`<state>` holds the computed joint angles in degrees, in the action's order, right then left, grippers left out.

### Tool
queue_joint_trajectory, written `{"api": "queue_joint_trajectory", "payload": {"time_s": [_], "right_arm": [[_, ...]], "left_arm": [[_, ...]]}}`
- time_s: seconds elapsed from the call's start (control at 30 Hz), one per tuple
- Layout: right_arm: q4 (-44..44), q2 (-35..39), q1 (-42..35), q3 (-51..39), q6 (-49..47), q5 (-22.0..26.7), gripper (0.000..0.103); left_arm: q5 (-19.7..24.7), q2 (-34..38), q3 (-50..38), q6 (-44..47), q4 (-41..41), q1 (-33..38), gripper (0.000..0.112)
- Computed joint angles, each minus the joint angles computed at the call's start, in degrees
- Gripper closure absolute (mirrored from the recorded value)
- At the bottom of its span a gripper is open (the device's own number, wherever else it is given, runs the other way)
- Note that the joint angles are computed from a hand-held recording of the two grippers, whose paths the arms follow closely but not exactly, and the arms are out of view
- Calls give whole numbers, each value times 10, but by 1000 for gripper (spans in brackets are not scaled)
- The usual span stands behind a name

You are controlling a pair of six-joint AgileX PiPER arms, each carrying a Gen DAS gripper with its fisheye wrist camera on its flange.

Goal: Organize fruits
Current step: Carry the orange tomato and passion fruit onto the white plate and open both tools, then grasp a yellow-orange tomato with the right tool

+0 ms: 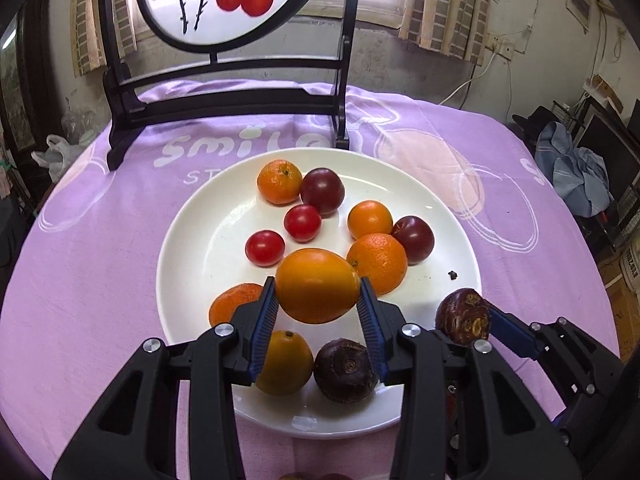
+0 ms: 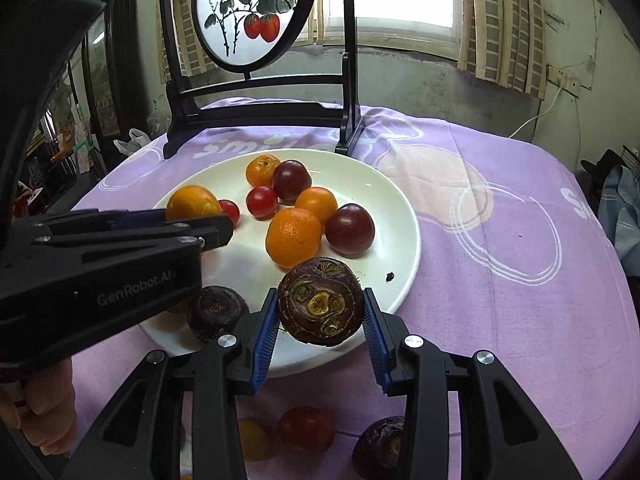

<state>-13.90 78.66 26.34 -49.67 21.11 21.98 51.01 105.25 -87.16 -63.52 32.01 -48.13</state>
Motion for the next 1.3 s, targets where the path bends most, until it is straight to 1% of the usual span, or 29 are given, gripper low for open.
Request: {"api": "queue_joint_trajectory", "payload": {"time_s": [0.03, 0.07, 0.1, 0.13, 0.2, 0.3, 0.5, 0.67, 0.8, 0.97, 1.1, 1.2, 1.3], "right_arm": [[-20, 0, 3, 1, 24, -1, 55], [-40, -2, 6, 3, 45, -1, 39], [-53, -9, 7, 8, 59, -4, 37], [-49, -17, 6, 14, 56, -7, 37], [-11, -31, -3, 23, 21, -7, 37], [34, -58, -19, 39, -22, -4, 37], [141, -116, -65, 80, -128, 10, 37], [154, -166, -75, 117, -142, 31, 36], [173, -209, -76, 140, -158, 50, 36], [160, -261, -37, 166, -145, 76, 36], [154, -288, 4, 181, -126, 94, 36], [76, -297, 80, 191, -30, 103, 36], [33, -294, 133, 195, 29, 108, 36]], "left_arm": [[-3, 0, 0, 4, -13, 5, 68], [-3, -2, 1, 3, -21, 9, 52], [-2, -5, 3, -3, -21, 11, 44], [-1, -11, 9, -19, -13, 9, 38], [-9, -28, 25, -37, 1, 5, 38], [-2, -46, 35, -42, 10, -5, 38], [-5, -88, 80, -72, 23, -44, 37], [6, -113, 117, -109, 49, -83, 36], [7, -139, 162, -144, 57, -110, 35], [17, -172, 229, -222, 83, -157, 35], [27, -190, 267, -257, 94, -189, 35], [40, -197, 288, -287, 110, -205, 33], [43, -204, 307, -308, 123, -213, 31]]}}
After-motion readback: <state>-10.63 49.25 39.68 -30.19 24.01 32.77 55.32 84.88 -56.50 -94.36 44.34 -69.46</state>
